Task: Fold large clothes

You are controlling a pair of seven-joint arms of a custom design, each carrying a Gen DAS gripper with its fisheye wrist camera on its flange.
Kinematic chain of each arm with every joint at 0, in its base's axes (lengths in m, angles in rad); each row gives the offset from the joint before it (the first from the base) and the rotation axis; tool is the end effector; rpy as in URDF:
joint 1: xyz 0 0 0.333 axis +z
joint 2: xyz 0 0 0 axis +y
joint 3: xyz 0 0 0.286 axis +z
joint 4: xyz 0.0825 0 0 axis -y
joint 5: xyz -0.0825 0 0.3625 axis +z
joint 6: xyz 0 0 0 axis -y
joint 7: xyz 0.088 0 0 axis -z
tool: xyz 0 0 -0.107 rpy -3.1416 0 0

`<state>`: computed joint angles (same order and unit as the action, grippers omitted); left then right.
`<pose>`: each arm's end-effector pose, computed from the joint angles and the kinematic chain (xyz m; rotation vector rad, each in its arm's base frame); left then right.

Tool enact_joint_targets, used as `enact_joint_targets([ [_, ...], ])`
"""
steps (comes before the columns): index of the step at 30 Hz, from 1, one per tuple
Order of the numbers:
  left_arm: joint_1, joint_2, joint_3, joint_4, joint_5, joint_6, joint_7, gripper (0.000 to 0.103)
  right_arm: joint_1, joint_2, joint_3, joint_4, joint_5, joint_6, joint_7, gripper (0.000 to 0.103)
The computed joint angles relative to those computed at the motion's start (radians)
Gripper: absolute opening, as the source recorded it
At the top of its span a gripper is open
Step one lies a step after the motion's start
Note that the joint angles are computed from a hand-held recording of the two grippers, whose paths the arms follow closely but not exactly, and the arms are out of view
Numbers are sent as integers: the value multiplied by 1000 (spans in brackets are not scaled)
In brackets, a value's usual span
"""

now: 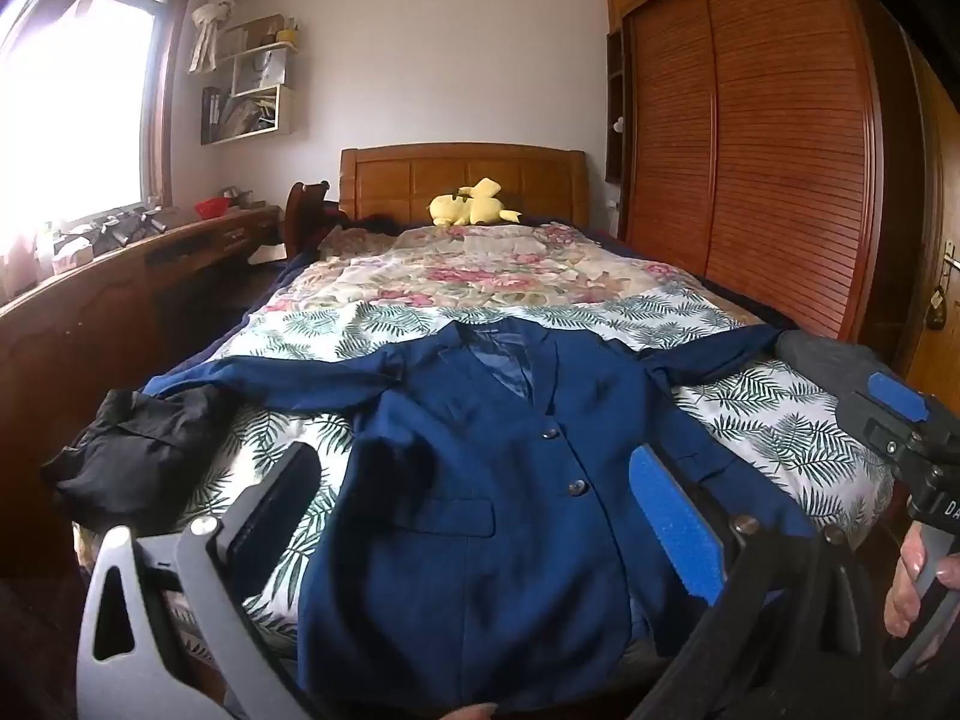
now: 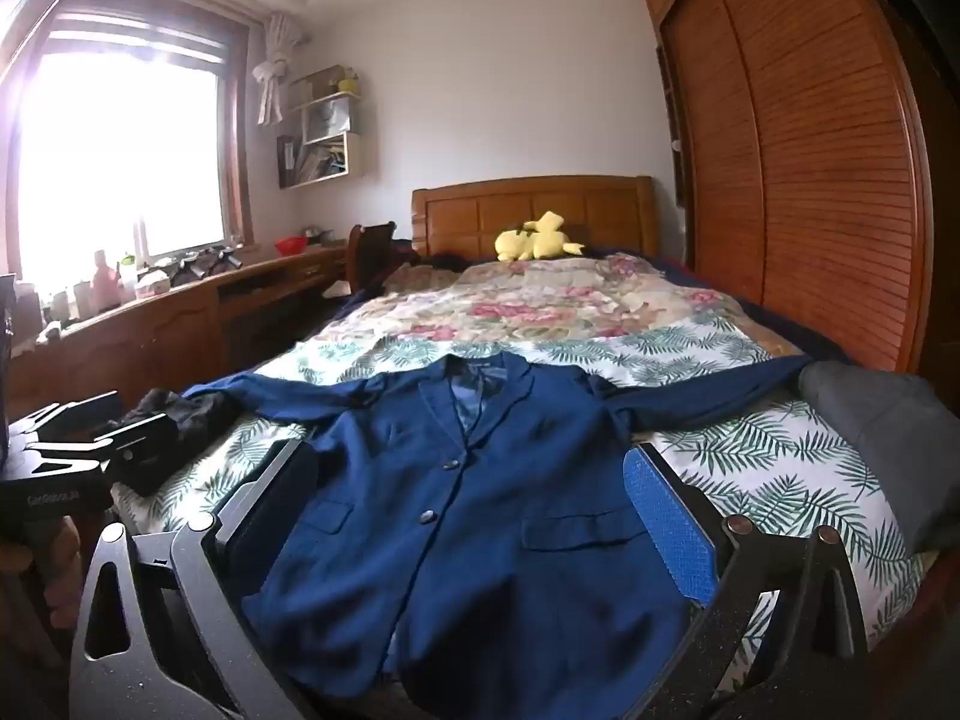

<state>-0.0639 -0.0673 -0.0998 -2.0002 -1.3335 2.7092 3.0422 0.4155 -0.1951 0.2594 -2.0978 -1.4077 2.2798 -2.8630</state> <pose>0.5575 -0.0588 0.5329 -1.0886 2.0339 -1.3297 0.4191 0.3151 0.5389 -1.1830 1.6771 -1.1593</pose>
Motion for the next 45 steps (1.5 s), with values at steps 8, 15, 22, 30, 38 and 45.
enact_joint_targets([
  [8, -1, -11, 0, -13, -24, 0, 18, 103, 6, 13, 3, 9, 6, -4, -4, 103],
  [15, -7, -19, 1, -14, -21, 6, 15, 103, 12, 15, -1, 13, 19, -5, -19, 103],
  [22, -14, -46, 14, -33, -34, 1, 28, 103, 14, 11, -1, 9, 19, -5, -18, 103],
  [30, -18, -53, 17, -40, -41, 0, 35, 103, 13, 17, -2, 13, 16, -3, -15, 103],
  [38, -20, -61, 19, -44, -52, -4, 45, 103, 11, 12, -5, 7, 12, 4, -10, 103],
  [45, -25, -70, 22, -49, -55, -4, 48, 103, 10, 13, -3, 8, 12, 2, -9, 103],
])
